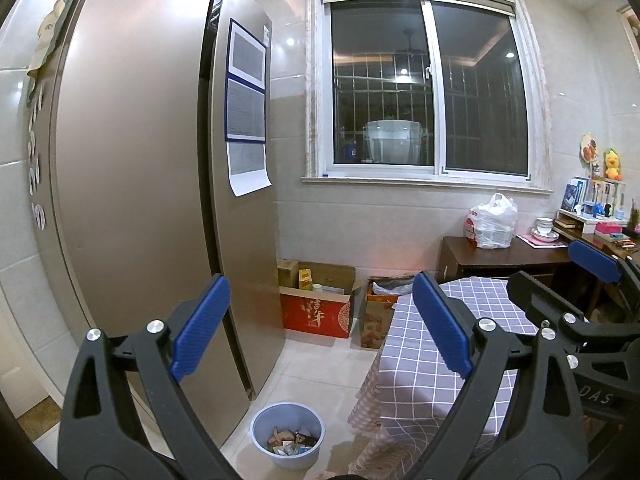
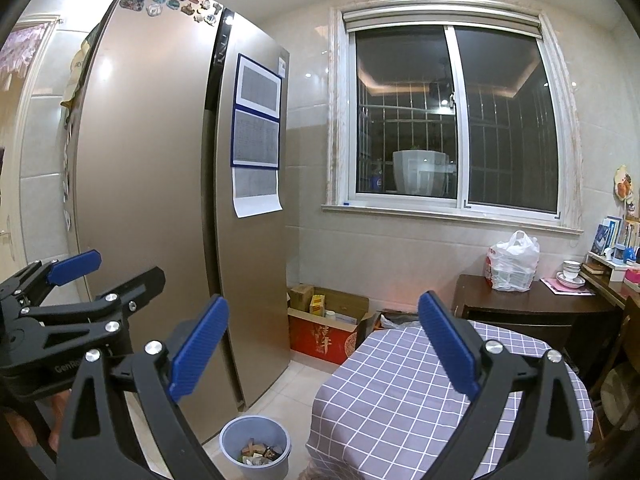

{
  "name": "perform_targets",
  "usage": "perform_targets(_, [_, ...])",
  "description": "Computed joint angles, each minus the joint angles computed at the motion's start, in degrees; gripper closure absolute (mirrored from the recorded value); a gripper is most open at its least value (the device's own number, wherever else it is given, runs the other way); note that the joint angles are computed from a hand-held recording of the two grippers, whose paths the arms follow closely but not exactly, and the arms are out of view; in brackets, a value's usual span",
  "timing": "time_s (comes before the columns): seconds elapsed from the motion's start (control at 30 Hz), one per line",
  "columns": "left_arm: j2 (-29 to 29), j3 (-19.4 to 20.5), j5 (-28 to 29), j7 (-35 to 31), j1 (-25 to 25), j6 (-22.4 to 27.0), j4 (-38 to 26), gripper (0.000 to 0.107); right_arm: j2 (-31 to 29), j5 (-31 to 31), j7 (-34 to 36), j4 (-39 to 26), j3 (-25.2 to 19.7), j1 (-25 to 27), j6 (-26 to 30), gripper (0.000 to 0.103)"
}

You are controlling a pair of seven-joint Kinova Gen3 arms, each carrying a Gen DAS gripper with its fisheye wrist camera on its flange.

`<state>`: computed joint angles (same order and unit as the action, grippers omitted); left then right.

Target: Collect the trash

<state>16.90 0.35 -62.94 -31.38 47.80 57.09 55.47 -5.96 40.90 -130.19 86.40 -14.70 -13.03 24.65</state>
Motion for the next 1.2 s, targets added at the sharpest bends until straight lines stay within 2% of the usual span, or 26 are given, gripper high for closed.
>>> perform_targets(0.6, [-0.1,0.1,1.4,-1.5,-1.0,-0.9,0.2,0.017,-0.3,-3.7,2.9,-0.4,0.4,0.4,0.0,0.009])
perform_targets(1.2, [-0.7,0.2,1.6,-1.6,-1.8,-1.5,1.7,0.017,0.7,-3.9,2.6,-1.2,0.8,-0.7,0.7,0.009])
